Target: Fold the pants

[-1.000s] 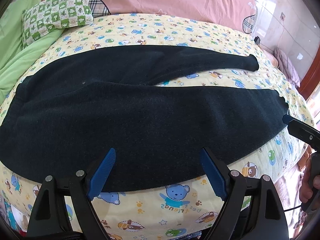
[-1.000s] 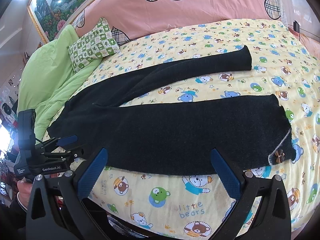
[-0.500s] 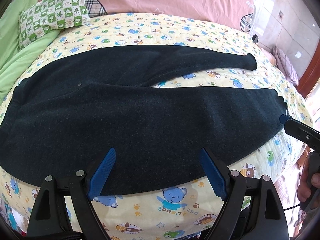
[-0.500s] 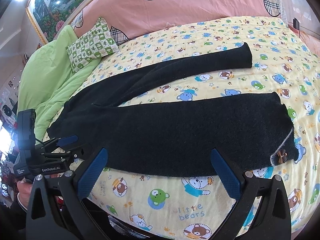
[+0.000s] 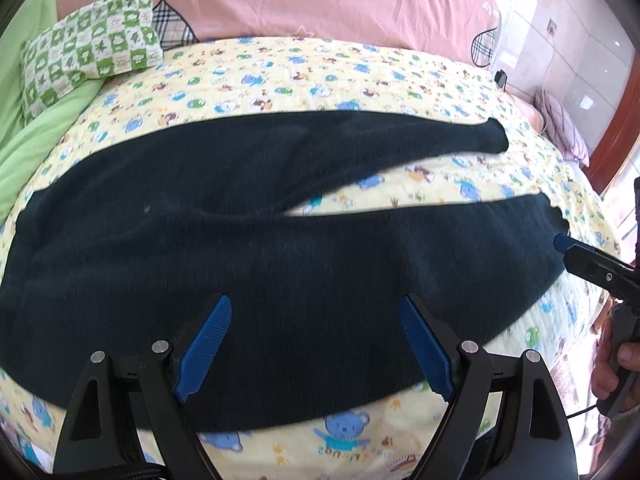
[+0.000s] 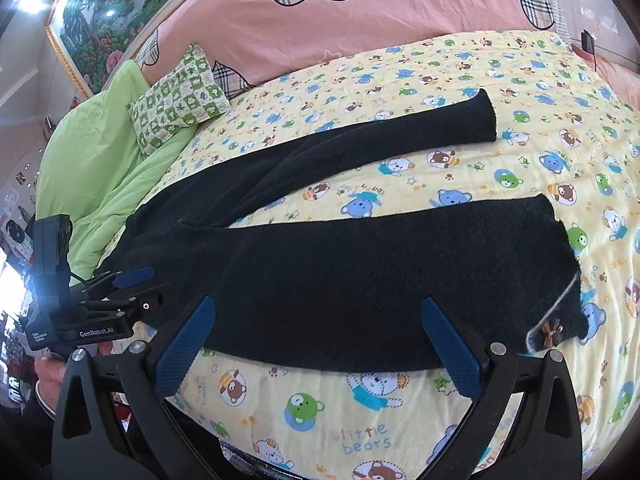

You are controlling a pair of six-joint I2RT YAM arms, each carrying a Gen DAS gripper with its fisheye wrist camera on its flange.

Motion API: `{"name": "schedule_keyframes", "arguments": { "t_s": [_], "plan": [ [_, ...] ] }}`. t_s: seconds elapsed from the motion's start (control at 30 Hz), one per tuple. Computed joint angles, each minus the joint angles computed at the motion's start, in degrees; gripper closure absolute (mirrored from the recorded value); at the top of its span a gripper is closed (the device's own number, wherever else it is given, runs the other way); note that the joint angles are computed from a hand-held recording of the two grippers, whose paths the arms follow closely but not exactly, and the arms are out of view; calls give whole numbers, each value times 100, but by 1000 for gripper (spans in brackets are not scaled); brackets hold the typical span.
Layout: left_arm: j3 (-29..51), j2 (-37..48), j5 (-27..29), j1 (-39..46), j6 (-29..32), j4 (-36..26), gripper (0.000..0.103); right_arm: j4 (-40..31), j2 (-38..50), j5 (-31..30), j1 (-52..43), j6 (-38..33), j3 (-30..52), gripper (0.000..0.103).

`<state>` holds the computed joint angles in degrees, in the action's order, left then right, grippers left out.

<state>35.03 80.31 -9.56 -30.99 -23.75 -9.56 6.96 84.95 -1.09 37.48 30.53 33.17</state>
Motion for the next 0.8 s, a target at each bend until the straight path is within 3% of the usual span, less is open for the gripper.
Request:
{"name": "schedule_keyframes", "arguments": {
  "t_s": [0.37,0.63,0.8],
  "plan": [
    [1562,998,683,908,1313,-346,17,-459,423,-681,-1003,-556,857,0],
    [3255,2413,1415,1342,1865,-905,17,-970,1187,-1290,-1929,-812,1974,0],
    [4413,3312,1571,1412,2142,-1459,17,-1354,1666,-1365,-2316,-1088,2622,0]
  ]
}}
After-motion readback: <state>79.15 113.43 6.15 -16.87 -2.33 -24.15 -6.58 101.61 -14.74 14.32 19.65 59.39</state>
